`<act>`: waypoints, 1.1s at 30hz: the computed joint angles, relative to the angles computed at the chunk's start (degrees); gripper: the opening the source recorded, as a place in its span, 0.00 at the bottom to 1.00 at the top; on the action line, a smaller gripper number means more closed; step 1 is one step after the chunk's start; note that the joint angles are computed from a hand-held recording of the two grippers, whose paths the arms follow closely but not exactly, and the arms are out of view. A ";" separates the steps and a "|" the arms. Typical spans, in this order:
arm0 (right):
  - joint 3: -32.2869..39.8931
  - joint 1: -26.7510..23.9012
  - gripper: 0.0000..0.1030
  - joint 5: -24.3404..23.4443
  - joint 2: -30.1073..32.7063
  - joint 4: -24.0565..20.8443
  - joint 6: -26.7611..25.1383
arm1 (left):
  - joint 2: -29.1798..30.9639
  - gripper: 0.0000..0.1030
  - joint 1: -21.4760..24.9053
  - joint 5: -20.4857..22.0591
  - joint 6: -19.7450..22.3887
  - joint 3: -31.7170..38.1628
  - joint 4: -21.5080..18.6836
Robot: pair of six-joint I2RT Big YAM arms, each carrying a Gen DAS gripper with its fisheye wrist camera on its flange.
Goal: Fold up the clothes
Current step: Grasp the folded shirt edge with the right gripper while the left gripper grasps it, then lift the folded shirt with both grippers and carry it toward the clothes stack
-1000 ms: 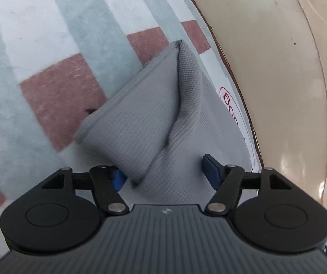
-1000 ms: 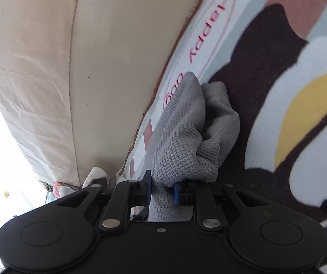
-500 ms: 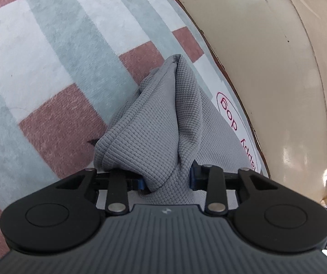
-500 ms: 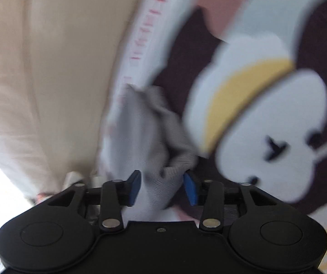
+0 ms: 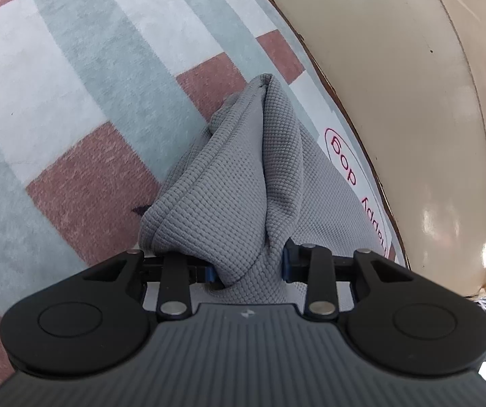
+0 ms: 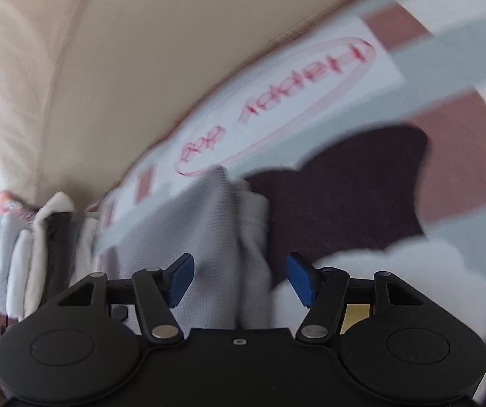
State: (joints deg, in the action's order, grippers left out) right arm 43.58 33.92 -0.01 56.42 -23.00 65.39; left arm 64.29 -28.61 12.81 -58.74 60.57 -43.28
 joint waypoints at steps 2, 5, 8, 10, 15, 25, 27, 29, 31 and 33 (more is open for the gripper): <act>-0.53 -0.16 0.66 -1.45 1.40 3.81 -3.70 | 0.37 0.33 0.26 0.60 1.04 -0.26 0.75; 0.51 0.76 0.33 -4.69 3.62 5.13 -12.06 | -0.23 0.31 1.14 2.55 2.54 -1.79 3.00; 0.72 0.99 0.21 -4.92 3.01 6.00 -13.45 | -0.88 0.26 -0.07 0.34 8.69 -0.57 0.63; 1.27 2.69 0.19 -1.92 1.61 7.47 -15.83 | -1.01 0.25 -2.53 -4.72 17.79 1.95 -2.20; 6.39 10.03 0.19 6.56 1.20 3.61 -21.79 | -3.41 0.24 -2.70 -8.30 23.95 4.42 -3.67; 21.30 24.78 0.18 24.18 3.73 -11.56 -25.83 | -11.77 0.24 -1.09 -8.70 24.38 5.55 -8.73; 26.53 26.65 0.18 25.74 5.72 -15.01 -27.92 | -13.51 0.24 -0.02 -8.14 24.13 6.42 -9.62; 34.14 27.42 0.18 25.90 9.08 -19.91 -30.41 | -15.84 0.23 0.92 -8.28 24.37 7.79 -10.31; 43.18 27.76 0.18 25.26 13.07 -25.52 -33.57 | -17.50 0.23 1.40 -9.11 26.56 10.09 -10.66; 53.31 28.04 0.18 25.22 17.54 -31.44 -37.52 | -18.07 0.23 2.49 -9.19 30.44 14.57 -12.74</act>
State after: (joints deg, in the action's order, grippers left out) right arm 96.88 61.97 25.21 73.97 -54.43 27.87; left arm 46.23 -26.12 3.62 -28.30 75.14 -56.01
